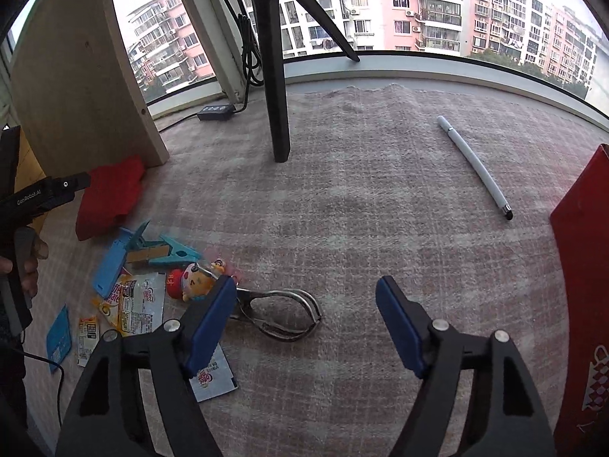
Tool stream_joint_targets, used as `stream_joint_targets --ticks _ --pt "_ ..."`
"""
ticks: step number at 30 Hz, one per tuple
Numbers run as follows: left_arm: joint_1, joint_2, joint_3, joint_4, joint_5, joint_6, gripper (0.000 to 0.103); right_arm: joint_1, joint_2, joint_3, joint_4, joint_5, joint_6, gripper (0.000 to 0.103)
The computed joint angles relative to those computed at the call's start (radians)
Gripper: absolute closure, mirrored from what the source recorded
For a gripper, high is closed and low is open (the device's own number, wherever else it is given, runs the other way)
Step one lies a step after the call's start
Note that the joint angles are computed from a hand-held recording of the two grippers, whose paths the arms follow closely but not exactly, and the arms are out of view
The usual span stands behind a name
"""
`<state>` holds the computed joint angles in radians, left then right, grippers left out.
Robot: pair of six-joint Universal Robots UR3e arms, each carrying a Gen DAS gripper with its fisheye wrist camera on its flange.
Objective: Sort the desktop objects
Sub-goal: 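Grasp the red cushion with the left gripper while the right gripper grasps the scissors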
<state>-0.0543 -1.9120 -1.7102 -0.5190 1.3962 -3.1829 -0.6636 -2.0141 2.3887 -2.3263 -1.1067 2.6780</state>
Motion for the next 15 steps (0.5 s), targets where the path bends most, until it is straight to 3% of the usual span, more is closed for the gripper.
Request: stream_joint_targets --ticks 3,5,8,12,15 --pt "-0.005 -0.03 0.008 0.001 0.003 0.001 0.016 -0.033 -0.002 0.0 0.06 0.061 -0.029 0.039" --pt "0.007 -0.037 -0.003 0.01 -0.024 -0.002 0.017 -0.042 -0.017 -0.005 0.089 0.073 -0.039 0.04" --pt "0.023 -0.032 -0.022 0.026 -0.066 -0.005 0.026 -0.095 -0.112 -0.013 0.208 0.109 -0.142 0.04" --pt "0.009 -0.034 0.003 0.007 -0.051 0.006 0.035 -0.104 -0.162 -0.042 0.317 0.077 -0.276 0.04" --pt "0.006 -0.035 0.011 0.001 -0.051 0.015 0.042 -0.077 -0.174 -0.033 0.303 0.031 -0.345 0.04"
